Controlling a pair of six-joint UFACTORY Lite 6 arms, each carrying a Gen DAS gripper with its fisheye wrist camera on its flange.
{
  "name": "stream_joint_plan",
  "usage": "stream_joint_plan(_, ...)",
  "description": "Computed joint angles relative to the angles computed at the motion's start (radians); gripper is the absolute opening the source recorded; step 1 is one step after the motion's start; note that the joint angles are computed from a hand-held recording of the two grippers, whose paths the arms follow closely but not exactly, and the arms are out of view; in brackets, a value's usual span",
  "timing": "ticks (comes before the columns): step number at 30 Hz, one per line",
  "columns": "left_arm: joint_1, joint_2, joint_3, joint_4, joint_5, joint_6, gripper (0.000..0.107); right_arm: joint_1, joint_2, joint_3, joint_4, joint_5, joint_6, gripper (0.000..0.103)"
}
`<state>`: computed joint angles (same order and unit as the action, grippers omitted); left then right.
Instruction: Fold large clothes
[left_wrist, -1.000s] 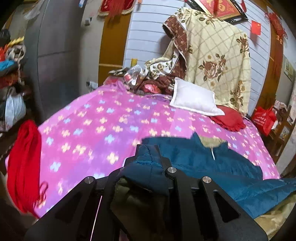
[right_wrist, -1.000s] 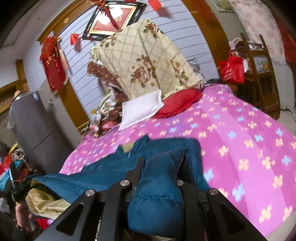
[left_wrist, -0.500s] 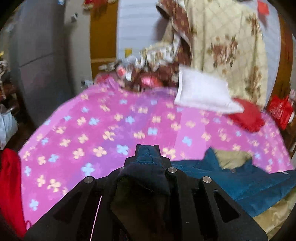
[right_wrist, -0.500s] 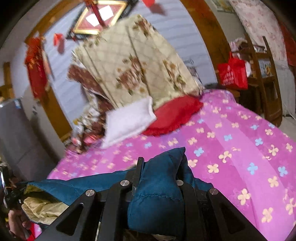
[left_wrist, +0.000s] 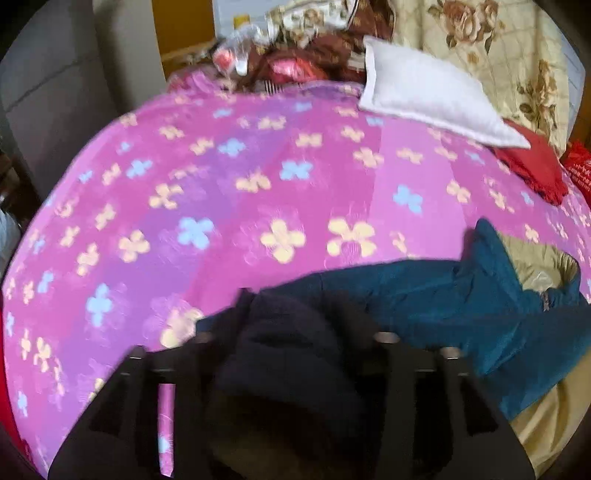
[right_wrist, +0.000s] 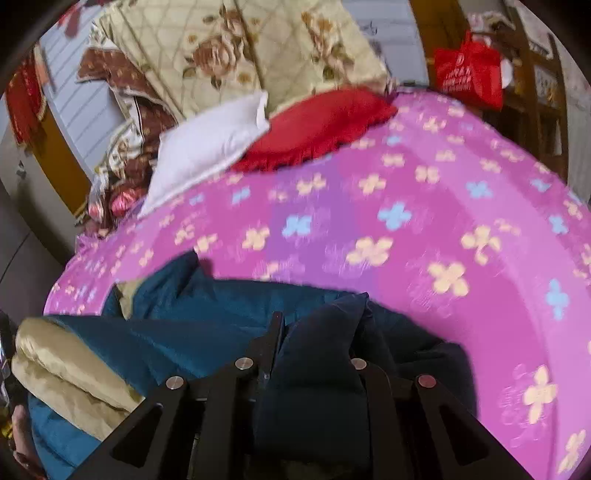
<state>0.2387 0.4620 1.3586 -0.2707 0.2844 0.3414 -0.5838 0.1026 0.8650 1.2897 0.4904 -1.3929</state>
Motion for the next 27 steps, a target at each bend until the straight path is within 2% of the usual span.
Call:
stream_joint_plan(2, 0.031, 0.029, 0.054, -0.131, 0.088, 0.124, 0.060, -0.026, 0.028, 0.029, -0.045, 0.056, 0.058, 0.019)
stream_joint_plan(3, 0.057, 0.046, 0.097, -0.194, 0.165, 0.193, 0.063, -0.047, 0.040, 0.047, -0.079, 0.103, 0.097, 0.024)
stream_joint_plan(4, 0.082, 0.055, 0.137, -0.238, 0.242, 0.252, 0.064, -0.079, 0.055, 0.072, -0.113, 0.164, 0.141, 0.028)
stream_joint_plan(8, 0.169, 0.034, 0.226, -0.380, 0.444, 0.423, 0.070, -0.233, 0.053, 0.132, -0.159, 0.422, 0.298, 0.034)
stream_joint_plan(12, 0.268, -0.074, 0.220, -0.500, 0.532, 0.551, 0.071, -0.321, -0.094, 0.087, -0.175, 0.548, 0.315, 0.042)
stream_joint_plan(14, 0.302, -0.127, 0.184, -0.540, 0.539, 0.583, 0.071, -0.370, -0.208, 0.037, -0.168, 0.608, 0.278, 0.060)
stream_joint_plan(15, 0.331, -0.174, 0.136, -0.584, 0.562, 0.628, 0.071, -0.394, -0.263, 0.008, -0.158, 0.626, 0.253, 0.072)
stream_joint_plan(18, 0.398, -0.327, -0.052, -0.692, 0.593, 0.791, 0.071, -0.474, -0.467, -0.088, -0.147, 0.688, 0.136, 0.074)
stream_joint_plan(20, 0.408, -0.420, -0.180, -0.734, 0.578, 0.893, 0.071, -0.481, -0.578, -0.137, -0.171, 0.702, 0.076, 0.074)
stream_joint_plan(22, 0.344, -0.507, -0.296, -0.726, 0.465, 0.946, 0.071, -0.405, -0.654, -0.167, -0.237, 0.656, 0.062, 0.074)
stream_joint_plan(23, 0.293, -0.524, -0.327, -0.703, 0.392, 0.943, 0.071, -0.317, -0.676, -0.178, -0.290, 0.592, 0.097, 0.074)
stream_joint_plan(25, 0.191, -0.516, -0.336, -0.607, 0.267, 0.838, 0.071, -0.206, -0.659, -0.176, -0.344, 0.515, 0.163, 0.074)
stream_joint_plan(27, 0.096, -0.465, -0.300, -0.509, 0.197, 0.707, 0.071, -0.070, -0.588, -0.155, -0.386, 0.400, 0.259, 0.074)
